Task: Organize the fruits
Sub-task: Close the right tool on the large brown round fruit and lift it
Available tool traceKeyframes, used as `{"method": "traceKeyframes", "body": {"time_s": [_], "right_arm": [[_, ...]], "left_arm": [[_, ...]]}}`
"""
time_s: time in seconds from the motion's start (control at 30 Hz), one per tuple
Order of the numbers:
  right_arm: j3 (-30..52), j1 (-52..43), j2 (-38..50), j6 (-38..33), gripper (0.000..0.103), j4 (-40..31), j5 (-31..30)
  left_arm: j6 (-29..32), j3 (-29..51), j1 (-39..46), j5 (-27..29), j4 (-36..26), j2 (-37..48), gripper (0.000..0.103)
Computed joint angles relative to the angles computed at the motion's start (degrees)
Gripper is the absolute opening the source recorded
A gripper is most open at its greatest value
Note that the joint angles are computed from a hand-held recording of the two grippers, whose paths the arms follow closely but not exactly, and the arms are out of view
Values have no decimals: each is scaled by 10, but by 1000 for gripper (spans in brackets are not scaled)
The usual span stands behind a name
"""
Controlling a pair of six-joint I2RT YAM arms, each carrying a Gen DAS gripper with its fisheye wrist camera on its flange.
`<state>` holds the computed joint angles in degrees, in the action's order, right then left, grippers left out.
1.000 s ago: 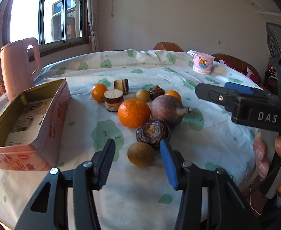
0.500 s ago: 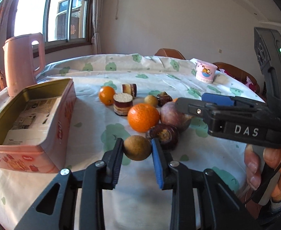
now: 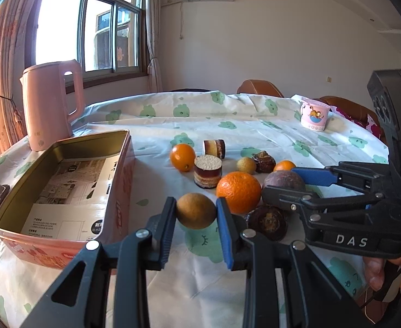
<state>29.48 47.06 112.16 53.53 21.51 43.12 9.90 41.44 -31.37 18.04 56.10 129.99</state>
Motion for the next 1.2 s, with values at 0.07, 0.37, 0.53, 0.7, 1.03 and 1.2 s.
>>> {"method": "traceKeyframes", "body": {"time_s": [0.07, 0.37, 0.53, 0.7, 1.03, 1.2], "right_arm": [[-8, -6, 0, -4, 52, 18, -11], [-28, 17, -3, 3, 51, 58, 31], [-25, 34, -1, 4, 51, 54, 62], [-32, 48, -1, 8, 51, 64, 88], [-35, 73, 1, 16, 51, 69, 131], [-42, 80, 2, 15, 51, 84, 146]], "left_arm": [[-2, -3, 0, 0, 1, -1, 31], [-10, -10, 1, 2, 13, -9, 31], [-12, -13, 1, 1, 24, -9, 31], [-12, -22, 1, -3, 48, -8, 31], [-12, -33, 0, -11, 76, -9, 31], [-13, -39, -1, -19, 94, -9, 31]]}}
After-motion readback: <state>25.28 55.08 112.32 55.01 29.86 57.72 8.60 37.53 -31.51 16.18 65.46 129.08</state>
